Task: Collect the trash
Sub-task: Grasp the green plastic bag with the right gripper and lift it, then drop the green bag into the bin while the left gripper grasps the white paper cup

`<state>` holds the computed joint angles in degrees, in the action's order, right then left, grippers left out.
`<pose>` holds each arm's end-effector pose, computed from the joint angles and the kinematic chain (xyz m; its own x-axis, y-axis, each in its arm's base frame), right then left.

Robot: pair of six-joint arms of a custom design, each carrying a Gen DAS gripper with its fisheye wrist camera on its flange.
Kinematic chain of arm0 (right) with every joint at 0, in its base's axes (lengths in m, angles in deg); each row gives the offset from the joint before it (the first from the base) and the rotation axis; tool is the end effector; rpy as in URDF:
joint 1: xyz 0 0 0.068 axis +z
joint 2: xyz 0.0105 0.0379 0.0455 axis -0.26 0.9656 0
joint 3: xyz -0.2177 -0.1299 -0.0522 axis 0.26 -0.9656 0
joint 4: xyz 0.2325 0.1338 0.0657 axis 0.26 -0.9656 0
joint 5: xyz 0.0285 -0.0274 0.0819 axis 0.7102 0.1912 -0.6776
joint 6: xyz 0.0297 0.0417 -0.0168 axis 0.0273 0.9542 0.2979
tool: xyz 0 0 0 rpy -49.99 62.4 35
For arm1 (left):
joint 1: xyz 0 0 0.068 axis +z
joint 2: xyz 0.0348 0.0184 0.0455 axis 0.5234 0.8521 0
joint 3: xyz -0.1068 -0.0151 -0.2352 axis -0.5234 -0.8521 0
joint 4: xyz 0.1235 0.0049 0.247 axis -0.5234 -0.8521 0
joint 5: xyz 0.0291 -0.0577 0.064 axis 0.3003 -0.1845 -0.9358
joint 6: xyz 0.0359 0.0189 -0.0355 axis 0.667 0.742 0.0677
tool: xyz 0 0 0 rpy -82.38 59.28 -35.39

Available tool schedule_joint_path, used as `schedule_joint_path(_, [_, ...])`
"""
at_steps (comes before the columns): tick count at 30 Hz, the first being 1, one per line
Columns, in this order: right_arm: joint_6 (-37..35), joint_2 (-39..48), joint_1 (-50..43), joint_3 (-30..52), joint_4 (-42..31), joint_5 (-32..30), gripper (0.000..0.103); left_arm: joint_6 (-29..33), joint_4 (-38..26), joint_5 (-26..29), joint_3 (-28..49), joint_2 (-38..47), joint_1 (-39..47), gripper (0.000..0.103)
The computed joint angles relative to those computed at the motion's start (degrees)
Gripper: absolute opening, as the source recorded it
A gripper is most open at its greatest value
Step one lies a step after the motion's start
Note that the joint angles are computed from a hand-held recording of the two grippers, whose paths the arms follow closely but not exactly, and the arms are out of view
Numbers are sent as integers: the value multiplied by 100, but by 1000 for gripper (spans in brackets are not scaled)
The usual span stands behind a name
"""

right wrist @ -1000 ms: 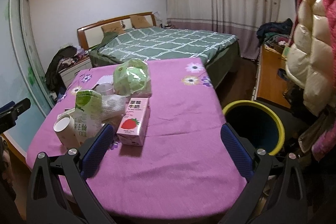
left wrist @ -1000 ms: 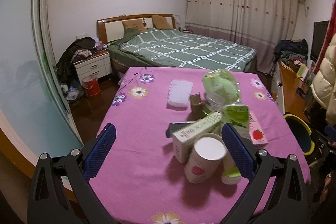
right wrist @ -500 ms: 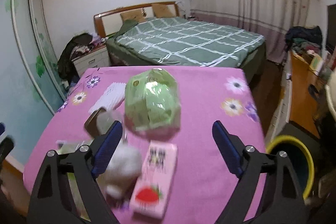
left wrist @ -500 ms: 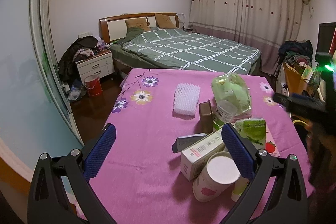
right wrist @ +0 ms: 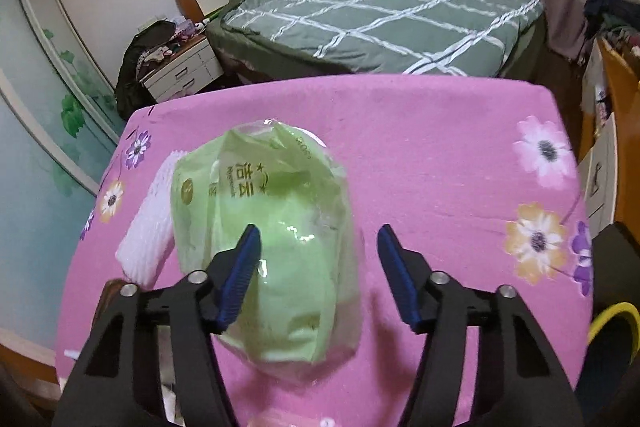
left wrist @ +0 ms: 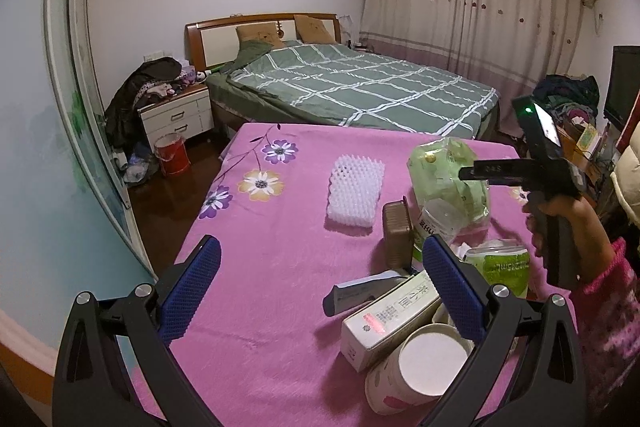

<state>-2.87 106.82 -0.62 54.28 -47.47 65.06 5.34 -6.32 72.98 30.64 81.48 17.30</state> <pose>0.3068 0.0797 0.1091 -0.8125 0.1452 -0.5646 0.0201 0.9749 0.2219 0.1166 -0.0259 0.1721 -0.5887 0.0624 -0.8059 0.1149 0.9934 -0.0070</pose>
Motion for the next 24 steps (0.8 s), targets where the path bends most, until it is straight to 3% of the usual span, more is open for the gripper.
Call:
schedule_joint_path(2, [14,104,-45,84,14,-184,48,-27,71,-58,-6,88,-91,99])
schedule_joint_path(7, [130,-139,3,-62,84,-159,11,-86,163,-49,-43,164,-165,99])
schedule_joint_path(9, [226,-405,95,-254,136,-15,7,-124,180,-73,-59,173,-233,99])
schedule_joint_path(14, [343,-1197,205,-728,112,255,3,-164,16,-141,-79,-49,-398,99])
schedule_joint_path(17, [441,-2092,196,-1134,-70,341,3,-226,-156,-223,-62,-231,-560,99])
schedule_joint_path(21, [451,-3727,-102,-1760,-711,336,3,-284,-467,-294,-25,-518,-763,99])
schedule_joint_path(24, [341,-5306,-611,-2196,-1689,236,3,-460,-630,-537,-13,-635,-1178,99])
